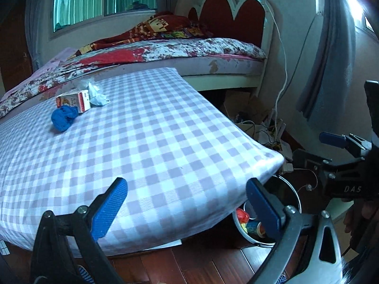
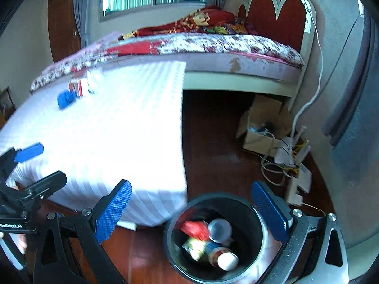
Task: Collect trash
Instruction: 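Move both tools from the bucket back over the bed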
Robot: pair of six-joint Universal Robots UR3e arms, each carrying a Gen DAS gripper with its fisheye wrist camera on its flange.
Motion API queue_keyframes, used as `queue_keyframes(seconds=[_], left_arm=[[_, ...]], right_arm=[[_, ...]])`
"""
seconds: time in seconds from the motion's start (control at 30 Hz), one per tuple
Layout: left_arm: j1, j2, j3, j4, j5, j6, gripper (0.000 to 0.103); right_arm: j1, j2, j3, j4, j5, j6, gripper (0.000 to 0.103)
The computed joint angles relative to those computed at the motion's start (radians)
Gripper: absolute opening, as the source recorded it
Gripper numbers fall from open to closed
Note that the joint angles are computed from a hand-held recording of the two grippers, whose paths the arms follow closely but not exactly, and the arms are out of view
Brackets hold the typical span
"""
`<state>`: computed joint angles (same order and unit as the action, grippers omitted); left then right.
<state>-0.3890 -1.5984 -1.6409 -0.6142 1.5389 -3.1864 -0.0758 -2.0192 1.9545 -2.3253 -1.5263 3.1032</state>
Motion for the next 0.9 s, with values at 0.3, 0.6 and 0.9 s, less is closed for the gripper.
queue_keyframes(seconds=[0.3,0.6,0.9], left_arm=[[0.221,0.050,-0.042,-0.006,-0.052,0.070,0.101],[0.387,-0.026,0.058,-0.028,-0.098,0.137,0.101],[0.461,-0.348,0.453,-0.139,-0.101,0.171,0.088]], right_arm=[[0.206,0.306,-0.223,-0.119,-0.064,0.091,0.102],[0.300,0.584,-0.530,-0.014,-0.080,0.129,0.102],[0.306,0.945,-1.048,0.144,-0.027,0.090,0.102]])
